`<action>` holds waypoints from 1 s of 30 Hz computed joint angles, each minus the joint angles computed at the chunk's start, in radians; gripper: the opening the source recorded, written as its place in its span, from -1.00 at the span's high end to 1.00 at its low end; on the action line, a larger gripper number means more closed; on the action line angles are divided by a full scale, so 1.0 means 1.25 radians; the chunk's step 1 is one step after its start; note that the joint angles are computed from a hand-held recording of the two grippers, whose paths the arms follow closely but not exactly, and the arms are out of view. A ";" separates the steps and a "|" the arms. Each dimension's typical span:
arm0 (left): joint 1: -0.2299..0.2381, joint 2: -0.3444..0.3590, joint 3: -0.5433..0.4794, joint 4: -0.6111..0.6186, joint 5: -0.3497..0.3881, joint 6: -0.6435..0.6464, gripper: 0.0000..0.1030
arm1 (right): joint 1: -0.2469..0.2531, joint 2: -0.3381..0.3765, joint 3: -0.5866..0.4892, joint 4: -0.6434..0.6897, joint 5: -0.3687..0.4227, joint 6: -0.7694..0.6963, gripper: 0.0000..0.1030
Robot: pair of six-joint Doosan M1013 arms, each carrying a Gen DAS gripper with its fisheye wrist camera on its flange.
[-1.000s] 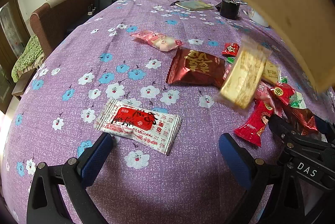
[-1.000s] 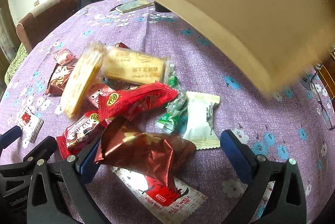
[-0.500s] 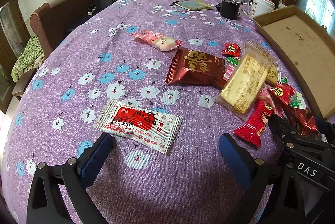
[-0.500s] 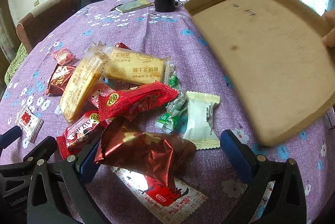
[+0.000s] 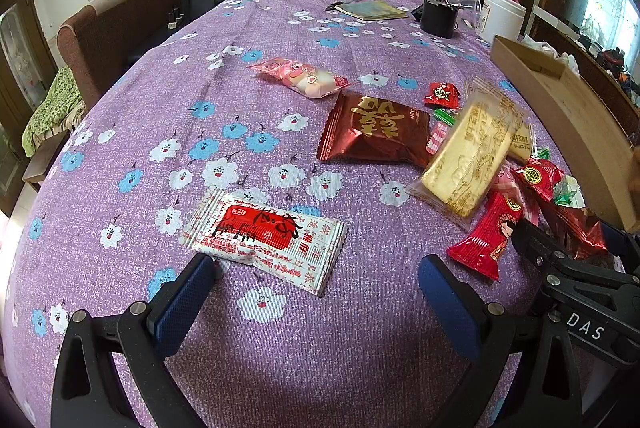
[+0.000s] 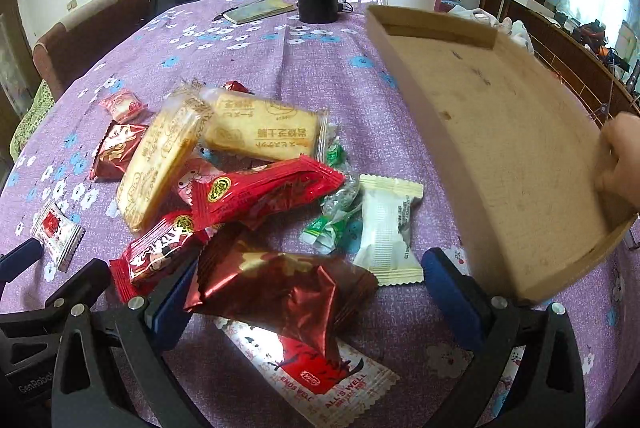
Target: Organize snacks
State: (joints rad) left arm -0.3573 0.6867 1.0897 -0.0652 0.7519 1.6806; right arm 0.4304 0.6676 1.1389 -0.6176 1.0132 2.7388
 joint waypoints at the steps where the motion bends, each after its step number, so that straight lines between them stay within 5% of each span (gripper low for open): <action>1: 0.000 0.000 0.000 0.000 0.000 0.000 -0.99 | 0.000 -0.001 0.000 0.000 0.000 0.000 -0.99; 30: 0.001 0.001 -0.001 -0.002 0.003 0.003 -0.99 | 0.000 -0.003 0.001 0.014 -0.005 -0.024 -0.99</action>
State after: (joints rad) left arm -0.3563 0.6877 1.0881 -0.0678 0.7558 1.6838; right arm 0.4302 0.6645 1.1398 -0.6006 1.0066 2.7083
